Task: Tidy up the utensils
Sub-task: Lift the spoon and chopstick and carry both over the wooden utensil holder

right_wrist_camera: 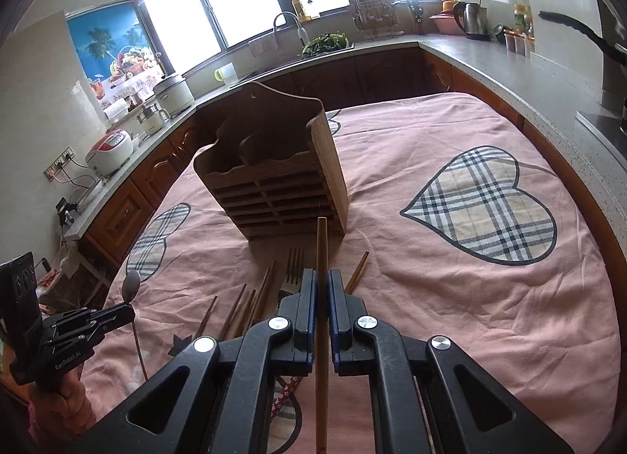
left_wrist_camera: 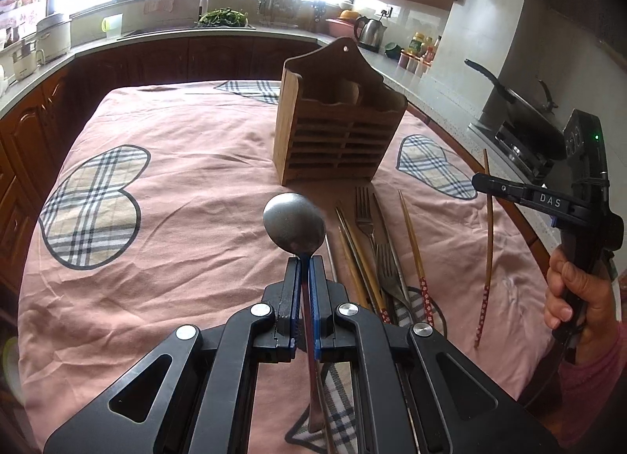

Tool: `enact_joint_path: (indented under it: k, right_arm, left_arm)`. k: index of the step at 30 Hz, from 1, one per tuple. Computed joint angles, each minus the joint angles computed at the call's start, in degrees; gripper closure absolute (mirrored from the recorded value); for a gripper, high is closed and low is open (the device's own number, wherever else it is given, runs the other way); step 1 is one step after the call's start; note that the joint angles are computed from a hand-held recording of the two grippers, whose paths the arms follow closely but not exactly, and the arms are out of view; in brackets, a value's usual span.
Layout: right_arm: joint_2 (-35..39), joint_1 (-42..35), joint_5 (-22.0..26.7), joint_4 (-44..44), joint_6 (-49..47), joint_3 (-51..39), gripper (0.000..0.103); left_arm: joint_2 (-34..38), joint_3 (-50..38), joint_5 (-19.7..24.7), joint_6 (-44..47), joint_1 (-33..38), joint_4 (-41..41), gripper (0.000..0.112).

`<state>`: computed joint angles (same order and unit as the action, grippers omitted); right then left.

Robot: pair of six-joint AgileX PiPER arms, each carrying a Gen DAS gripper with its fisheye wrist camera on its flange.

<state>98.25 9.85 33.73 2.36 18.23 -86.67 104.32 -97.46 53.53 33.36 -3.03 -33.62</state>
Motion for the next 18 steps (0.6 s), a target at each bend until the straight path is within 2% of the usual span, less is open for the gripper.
enact_joint_path:
  k: [18]
  right_arm:
    - [-3.61, 2.13, -1.75, -5.64, 4.75, -2.42, 0.098]
  left_arm:
    - [-2.09, -2.34, -1.47, 1.43, 3.22, -6.58, 0.109]
